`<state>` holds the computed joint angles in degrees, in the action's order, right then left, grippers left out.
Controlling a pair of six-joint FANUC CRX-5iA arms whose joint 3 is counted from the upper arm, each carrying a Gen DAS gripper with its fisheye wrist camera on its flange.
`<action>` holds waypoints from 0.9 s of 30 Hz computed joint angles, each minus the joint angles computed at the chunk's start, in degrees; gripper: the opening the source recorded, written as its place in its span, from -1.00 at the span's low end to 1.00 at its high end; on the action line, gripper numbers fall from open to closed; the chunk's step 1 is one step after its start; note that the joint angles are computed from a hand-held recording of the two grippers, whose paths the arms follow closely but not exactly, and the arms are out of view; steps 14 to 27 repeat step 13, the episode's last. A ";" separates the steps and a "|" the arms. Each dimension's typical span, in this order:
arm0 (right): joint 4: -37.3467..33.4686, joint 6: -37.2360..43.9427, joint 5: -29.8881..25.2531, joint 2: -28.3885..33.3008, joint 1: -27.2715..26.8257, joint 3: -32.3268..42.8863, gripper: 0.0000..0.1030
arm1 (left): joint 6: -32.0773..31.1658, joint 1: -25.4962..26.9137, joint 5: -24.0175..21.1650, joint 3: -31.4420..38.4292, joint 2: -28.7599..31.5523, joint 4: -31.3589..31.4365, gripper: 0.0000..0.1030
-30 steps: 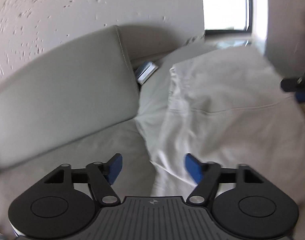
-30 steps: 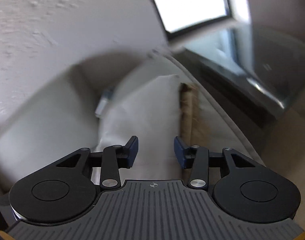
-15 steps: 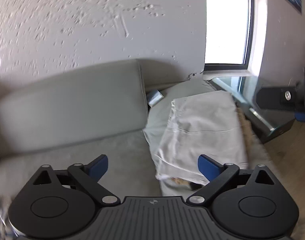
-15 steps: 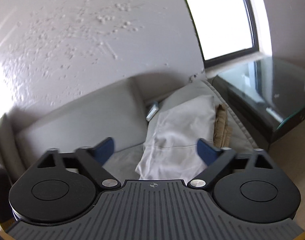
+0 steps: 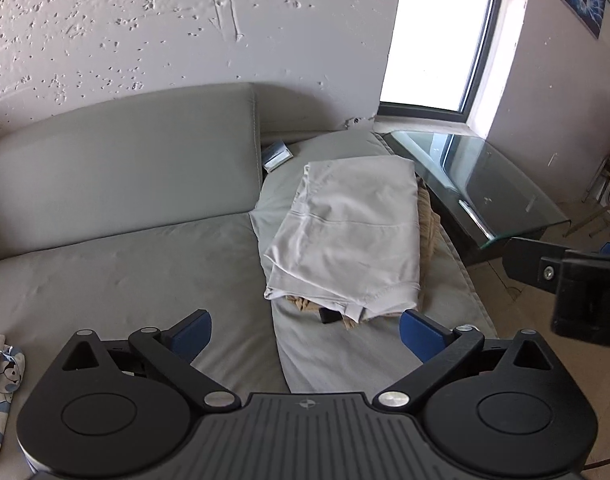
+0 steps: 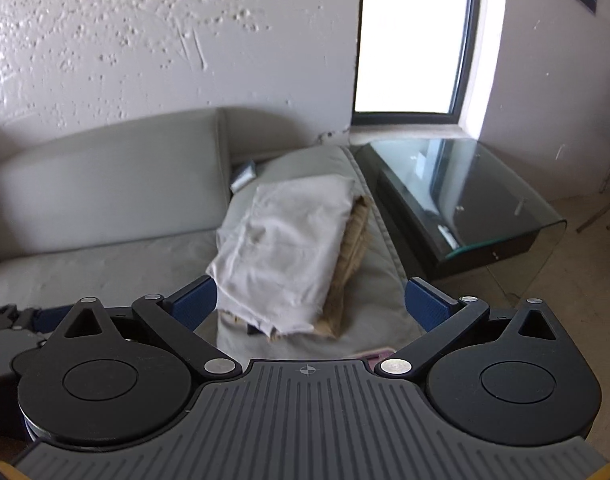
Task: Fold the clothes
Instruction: 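Place the hoodie onto the tan garment stack and open both grippers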
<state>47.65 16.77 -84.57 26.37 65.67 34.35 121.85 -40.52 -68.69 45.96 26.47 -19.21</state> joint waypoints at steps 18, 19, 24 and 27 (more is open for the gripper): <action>-1.41 -1.14 -1.46 -2.27 0.84 -3.51 0.99 | 0.11 -1.22 2.41 -2.22 -1.02 -0.13 0.93; -1.41 -1.14 -1.46 -2.27 0.84 -3.51 0.99 | 0.11 -1.22 2.41 -2.22 -1.02 -0.13 0.93; -1.41 -1.14 -1.46 -2.27 0.84 -3.51 0.99 | 0.11 -1.22 2.41 -2.22 -1.02 -0.13 0.93; -1.41 -1.14 -1.46 -2.27 0.84 -3.51 0.99 | 0.11 -1.22 2.41 -2.22 -1.02 -0.13 0.93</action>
